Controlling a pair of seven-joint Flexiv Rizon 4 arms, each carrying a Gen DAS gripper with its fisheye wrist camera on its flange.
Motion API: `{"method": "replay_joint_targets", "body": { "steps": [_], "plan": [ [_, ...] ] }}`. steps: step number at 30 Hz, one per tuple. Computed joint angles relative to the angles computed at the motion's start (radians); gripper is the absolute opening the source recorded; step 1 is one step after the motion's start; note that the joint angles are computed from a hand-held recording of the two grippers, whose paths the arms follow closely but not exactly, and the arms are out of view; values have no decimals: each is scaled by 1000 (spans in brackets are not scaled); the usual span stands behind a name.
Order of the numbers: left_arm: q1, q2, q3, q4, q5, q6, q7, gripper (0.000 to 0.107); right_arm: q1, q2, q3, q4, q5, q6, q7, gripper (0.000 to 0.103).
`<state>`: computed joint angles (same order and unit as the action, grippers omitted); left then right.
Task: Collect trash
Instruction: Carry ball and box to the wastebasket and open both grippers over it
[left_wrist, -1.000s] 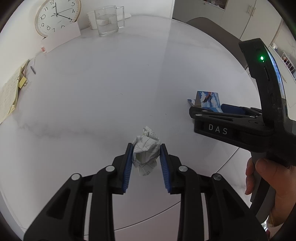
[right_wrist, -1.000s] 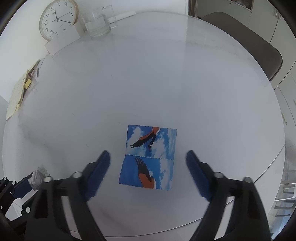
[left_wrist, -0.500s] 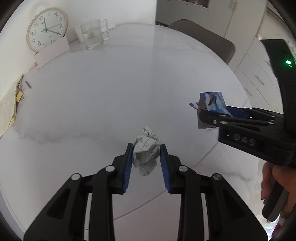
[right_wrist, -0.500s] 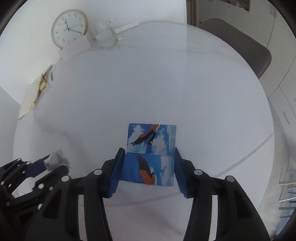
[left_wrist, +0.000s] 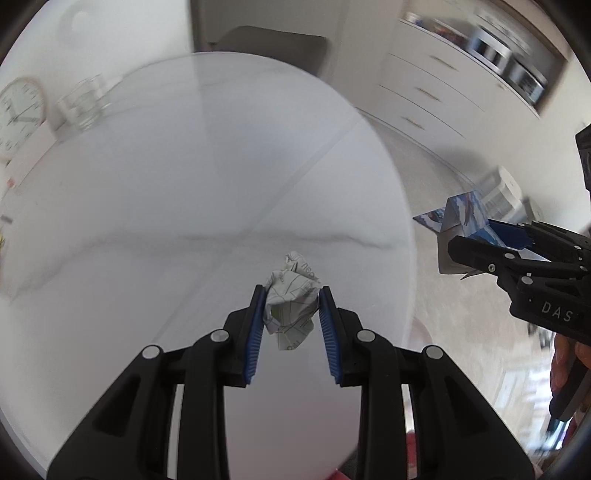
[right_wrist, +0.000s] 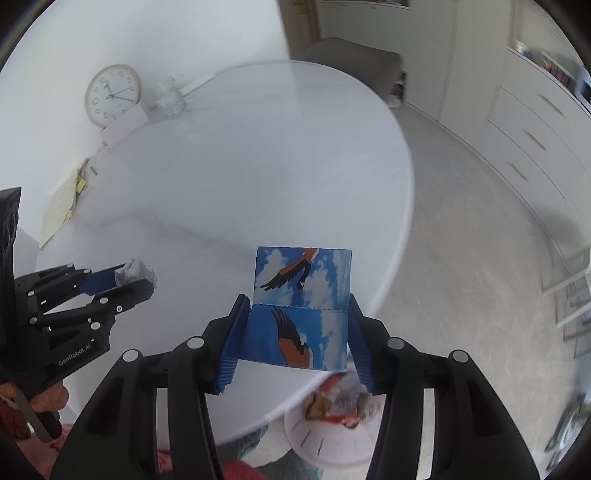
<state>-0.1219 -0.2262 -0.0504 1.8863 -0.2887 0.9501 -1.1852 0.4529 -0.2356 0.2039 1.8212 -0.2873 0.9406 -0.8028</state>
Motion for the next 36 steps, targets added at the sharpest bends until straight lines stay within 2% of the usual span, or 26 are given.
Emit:
{"method": "replay_joint_targets", "body": {
  "steps": [5,9,14,17,23,26,28,31,36],
  "plan": [
    [-40,35,-67,58,-102,-67,156,29,-31,168,14,212,-8,3,145,52],
    [-82,24,-86,63,-138,-131,217,29,-66,276,36,331,0,1,228,52],
    [-135,-7,-96,45,-111,-174,214,29,-98,367,53,418,5,-6,285,52],
    [-161,-27,-95,22,-76,-198,170,32,-110,393,57,445,8,-4,299,52],
    [-190,-40,-86,1,-7,-203,88,57,-126,433,53,485,37,11,275,52],
    [-196,-31,-81,7,16,-174,62,76,-128,431,55,485,39,19,264,52],
    [-204,-30,-68,-6,65,-163,14,92,-127,423,55,482,40,26,257,52],
    [-206,-10,-50,4,125,-126,-46,93,-121,414,58,479,43,34,250,52],
    [-183,12,-41,14,143,-96,-88,95,-104,378,58,460,61,51,224,52]
  ]
}}
